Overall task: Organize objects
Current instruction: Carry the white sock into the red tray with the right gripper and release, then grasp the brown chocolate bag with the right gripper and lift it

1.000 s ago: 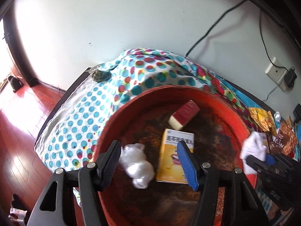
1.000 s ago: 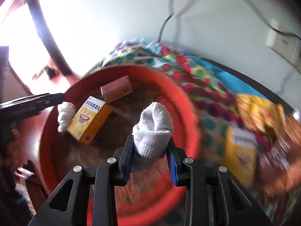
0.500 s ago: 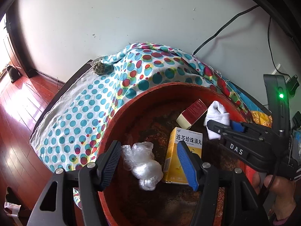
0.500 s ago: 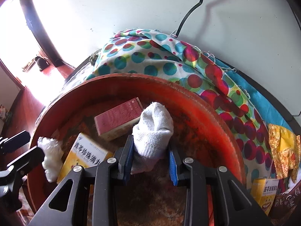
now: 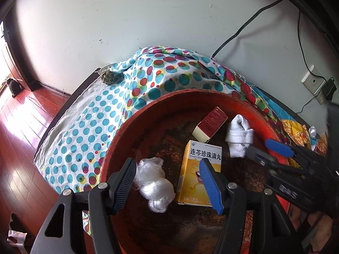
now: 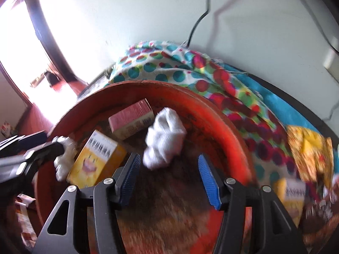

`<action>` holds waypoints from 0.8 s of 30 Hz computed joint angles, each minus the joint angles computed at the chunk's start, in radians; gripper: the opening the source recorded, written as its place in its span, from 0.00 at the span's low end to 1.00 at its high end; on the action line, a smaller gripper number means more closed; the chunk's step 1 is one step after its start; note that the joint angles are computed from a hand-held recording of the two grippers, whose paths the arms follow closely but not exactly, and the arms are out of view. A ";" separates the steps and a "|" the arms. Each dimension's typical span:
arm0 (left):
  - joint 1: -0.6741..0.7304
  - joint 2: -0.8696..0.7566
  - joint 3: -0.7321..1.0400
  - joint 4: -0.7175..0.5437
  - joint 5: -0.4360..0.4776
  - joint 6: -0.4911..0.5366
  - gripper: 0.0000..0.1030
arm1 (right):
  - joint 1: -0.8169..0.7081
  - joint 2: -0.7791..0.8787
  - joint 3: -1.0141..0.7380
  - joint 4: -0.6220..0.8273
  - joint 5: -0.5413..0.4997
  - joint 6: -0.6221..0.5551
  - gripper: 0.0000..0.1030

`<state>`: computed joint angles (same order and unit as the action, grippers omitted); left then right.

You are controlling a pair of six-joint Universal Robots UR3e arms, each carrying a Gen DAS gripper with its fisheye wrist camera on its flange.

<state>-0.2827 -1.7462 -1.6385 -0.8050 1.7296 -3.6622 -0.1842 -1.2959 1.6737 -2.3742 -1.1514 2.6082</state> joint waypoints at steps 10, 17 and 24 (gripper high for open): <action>-0.108 -0.107 0.191 -0.069 0.041 0.012 0.62 | -0.699 -0.545 0.473 0.190 0.284 -0.473 0.61; -0.242 -0.295 0.497 -0.172 0.052 0.054 0.62 | -0.947 -0.424 0.386 0.234 0.329 -0.521 0.64; -0.347 -0.524 0.867 -0.323 0.024 0.089 0.62 | -0.889 -0.225 0.276 0.152 0.331 -0.432 0.64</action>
<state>-0.6294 -2.2700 -0.7711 -1.1277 1.7541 -3.5734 -1.0732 -1.5204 1.9497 -2.2221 -0.8209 2.1759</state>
